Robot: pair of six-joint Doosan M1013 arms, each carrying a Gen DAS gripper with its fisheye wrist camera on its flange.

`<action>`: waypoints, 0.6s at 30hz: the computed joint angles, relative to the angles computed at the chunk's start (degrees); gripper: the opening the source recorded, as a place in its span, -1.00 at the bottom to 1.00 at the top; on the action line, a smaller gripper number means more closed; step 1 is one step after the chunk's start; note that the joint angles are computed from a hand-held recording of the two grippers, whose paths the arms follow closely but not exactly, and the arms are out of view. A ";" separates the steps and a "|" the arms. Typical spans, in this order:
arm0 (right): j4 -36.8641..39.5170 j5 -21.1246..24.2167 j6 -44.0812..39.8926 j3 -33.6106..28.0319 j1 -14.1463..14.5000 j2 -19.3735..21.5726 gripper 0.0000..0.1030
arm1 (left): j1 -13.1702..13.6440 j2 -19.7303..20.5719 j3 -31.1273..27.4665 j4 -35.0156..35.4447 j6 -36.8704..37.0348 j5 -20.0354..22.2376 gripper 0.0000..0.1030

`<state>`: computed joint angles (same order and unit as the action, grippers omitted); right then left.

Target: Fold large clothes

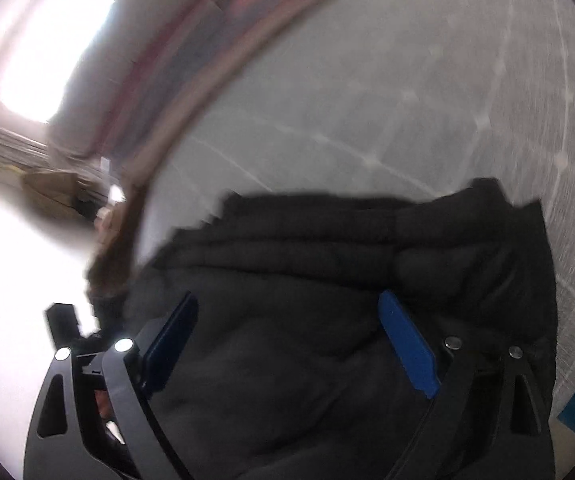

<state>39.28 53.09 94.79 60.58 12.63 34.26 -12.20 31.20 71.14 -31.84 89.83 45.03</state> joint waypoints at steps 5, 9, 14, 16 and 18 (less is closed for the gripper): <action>-3.13 7.91 1.66 -3.76 0.26 3.48 0.75 | -0.85 0.71 -0.68 4.88 -1.74 -0.31 0.46; 5.12 2.44 -3.11 0.24 -0.64 -0.50 0.75 | -0.74 -2.48 1.98 4.05 -3.42 -3.47 0.46; 9.05 -1.33 -9.49 9.31 -1.36 -8.53 0.75 | 2.45 -11.39 12.59 -10.95 4.40 -12.02 0.53; 9.08 -2.23 -9.99 12.42 -1.37 -10.66 0.77 | 3.98 -14.36 17.00 -16.86 6.01 -13.95 0.68; 10.25 -3.23 -10.42 16.20 -1.70 -13.07 0.77 | 5.88 -17.34 22.13 -24.86 8.37 -15.29 0.69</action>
